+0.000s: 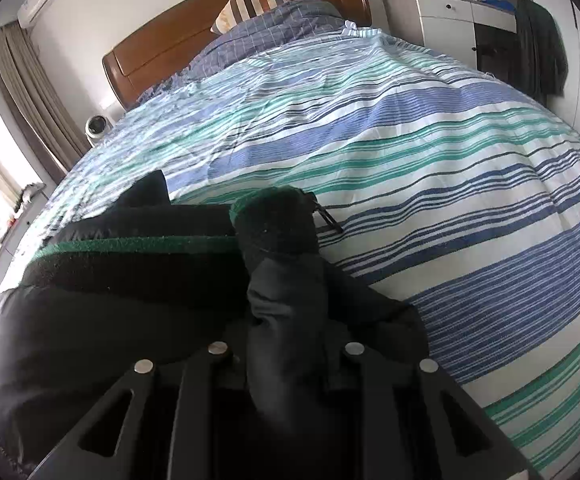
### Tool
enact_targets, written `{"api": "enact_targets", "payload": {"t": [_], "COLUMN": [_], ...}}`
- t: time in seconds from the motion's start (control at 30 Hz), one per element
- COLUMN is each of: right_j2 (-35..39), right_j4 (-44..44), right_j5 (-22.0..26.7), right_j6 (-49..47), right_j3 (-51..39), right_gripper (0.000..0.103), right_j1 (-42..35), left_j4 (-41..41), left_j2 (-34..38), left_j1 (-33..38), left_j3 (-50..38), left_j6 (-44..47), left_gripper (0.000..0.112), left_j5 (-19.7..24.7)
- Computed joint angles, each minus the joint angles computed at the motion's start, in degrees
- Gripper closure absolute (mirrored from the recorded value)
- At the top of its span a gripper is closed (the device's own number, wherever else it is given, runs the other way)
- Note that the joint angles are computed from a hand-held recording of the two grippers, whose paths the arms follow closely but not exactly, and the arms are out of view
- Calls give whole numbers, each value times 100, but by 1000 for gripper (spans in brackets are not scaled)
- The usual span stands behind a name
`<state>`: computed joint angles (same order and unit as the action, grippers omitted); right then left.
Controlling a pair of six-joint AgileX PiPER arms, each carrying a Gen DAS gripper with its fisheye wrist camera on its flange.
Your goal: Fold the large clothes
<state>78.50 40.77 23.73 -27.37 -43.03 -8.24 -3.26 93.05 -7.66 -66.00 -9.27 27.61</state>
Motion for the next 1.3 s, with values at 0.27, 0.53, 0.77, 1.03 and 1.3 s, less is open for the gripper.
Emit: {"api": "enact_targets", "payload": {"t": [0.27,0.53,0.77,1.03,1.3], "right_j2": [-264,-1241,-970,-346,-500], "right_j4": [36,1050,862,2093,2283], "right_j5": [1903,3832,3029,2541,2101], "right_j6": [-84,-1185,-1064,-2334,-2632], "right_j3": [-717,-1214,-591,137,456], "right_gripper": [55,55,55,58,58], "right_j1": [-1095,-2086,-1075,-1379,-1229], "left_j4": [-152,159,804,332,516], "left_j2": [-895,-1198,214,386,392], "left_j1": [86,-1647,-2715,-2443,-2545], "left_j3": [-463,-1391,-2057,-1153,-1305], "left_j6": [353,102,-967,-806,-905], "left_gripper": [42,24,25,16,17], "left_j5": [1462,2173,2167,875,1186]}}
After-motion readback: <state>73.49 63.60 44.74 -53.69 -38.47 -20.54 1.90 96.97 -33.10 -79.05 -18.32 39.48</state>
